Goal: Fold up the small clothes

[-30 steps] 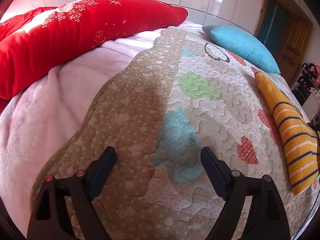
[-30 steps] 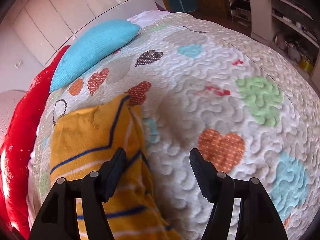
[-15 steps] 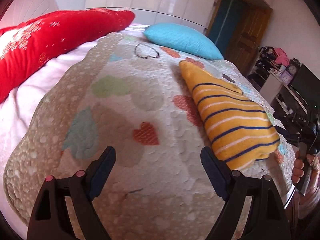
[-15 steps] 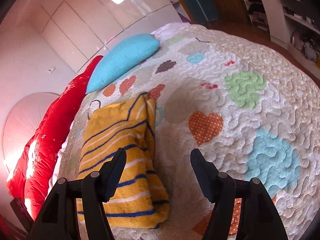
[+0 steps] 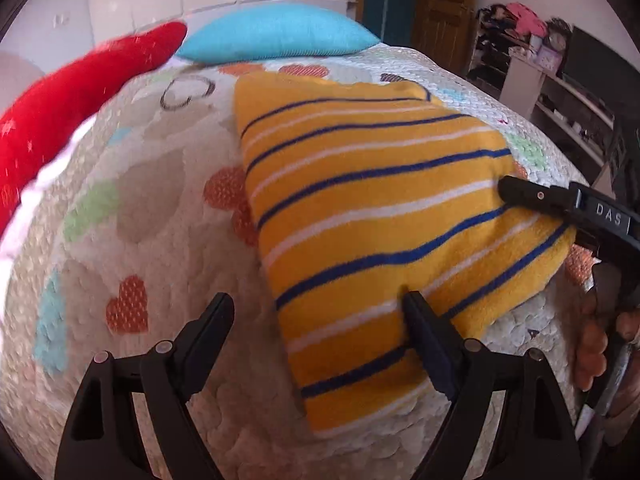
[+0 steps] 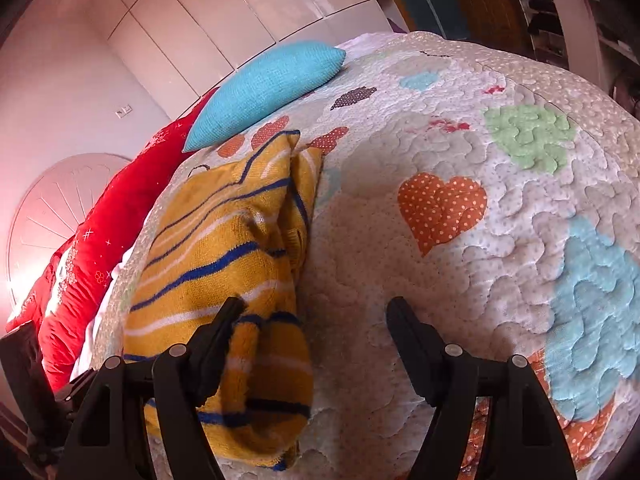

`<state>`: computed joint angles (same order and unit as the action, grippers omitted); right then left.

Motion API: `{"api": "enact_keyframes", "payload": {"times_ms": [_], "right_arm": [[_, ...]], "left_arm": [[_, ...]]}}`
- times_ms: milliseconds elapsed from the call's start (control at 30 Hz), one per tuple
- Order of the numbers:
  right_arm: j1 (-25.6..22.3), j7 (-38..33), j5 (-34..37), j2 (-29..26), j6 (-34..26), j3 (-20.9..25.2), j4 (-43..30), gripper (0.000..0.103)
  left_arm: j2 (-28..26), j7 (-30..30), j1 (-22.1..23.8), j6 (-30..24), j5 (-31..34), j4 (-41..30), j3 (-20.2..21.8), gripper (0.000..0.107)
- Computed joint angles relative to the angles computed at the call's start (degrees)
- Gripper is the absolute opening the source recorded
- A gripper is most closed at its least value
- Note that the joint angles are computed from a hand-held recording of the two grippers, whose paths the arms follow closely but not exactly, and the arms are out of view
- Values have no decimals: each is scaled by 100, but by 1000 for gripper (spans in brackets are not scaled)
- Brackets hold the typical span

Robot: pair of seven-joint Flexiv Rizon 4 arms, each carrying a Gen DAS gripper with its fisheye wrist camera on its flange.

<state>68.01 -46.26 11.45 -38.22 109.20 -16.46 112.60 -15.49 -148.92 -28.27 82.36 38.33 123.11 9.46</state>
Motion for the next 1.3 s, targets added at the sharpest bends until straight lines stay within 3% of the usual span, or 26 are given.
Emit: {"api": "enact_keyframes", "payload": {"times_ms": [33, 67, 167, 267, 467, 533, 633, 700, 767, 933, 1000, 1067, 1133, 1300], "right_arm": [[95, -28, 4, 5, -39, -93, 10, 81], [161, -46, -2, 1, -67, -160, 13, 82], [122, -53, -42, 6, -27, -111, 21, 83], [-96, -73, -50, 9, 125, 136, 19, 83], [-283, -215, 67, 5, 233, 387, -20, 83], [-233, -250, 115, 4, 209, 345, -29, 84], [-288, -285, 148, -10, 286, 419, -34, 84], [-395, -312, 166, -18, 393, 554, -29, 84], [-502, -349, 196, -25, 484, 689, -31, 84], [-572, -477, 310, -26, 565, 814, -41, 84], [-606, -517, 352, -34, 617, 872, -48, 84], [-662, -557, 387, -45, 696, 955, -52, 84], [-782, -592, 402, -59, 840, 1111, -44, 84], [-1051, -693, 455, -92, 1107, 1464, -53, 84]], "left_arm": [[29, 167, 240, 349, -374, 304, -73, 86], [115, 141, 320, 340, -422, 421, -91, 86], [398, -308, -253, -599, 355, 135, 213, 86], [688, -122, -341, -1392, 533, -34, -49, 85], [1086, 192, 310, -738, 88, -9, -409, 85], [893, 394, 622, -679, -299, -233, -554, 85], [281, 1233, 1078, -594, -1136, -644, -844, 85], [-128, 1291, 930, -1010, -1121, -1103, -688, 85], [-480, 2059, 1088, -1577, -1684, -1306, -897, 86], [-397, 3352, 1522, -1465, -3296, -1080, -1394, 85], [-391, 3309, 1247, -1344, -3180, -1341, -1181, 85], [-598, 3027, 793, -1583, -2651, -1969, -810, 85], [-996, 2858, 435, -2112, -2186, -2753, -590, 85], [-2238, 3392, 62, -4104, -2010, -4596, -614, 85]]}}
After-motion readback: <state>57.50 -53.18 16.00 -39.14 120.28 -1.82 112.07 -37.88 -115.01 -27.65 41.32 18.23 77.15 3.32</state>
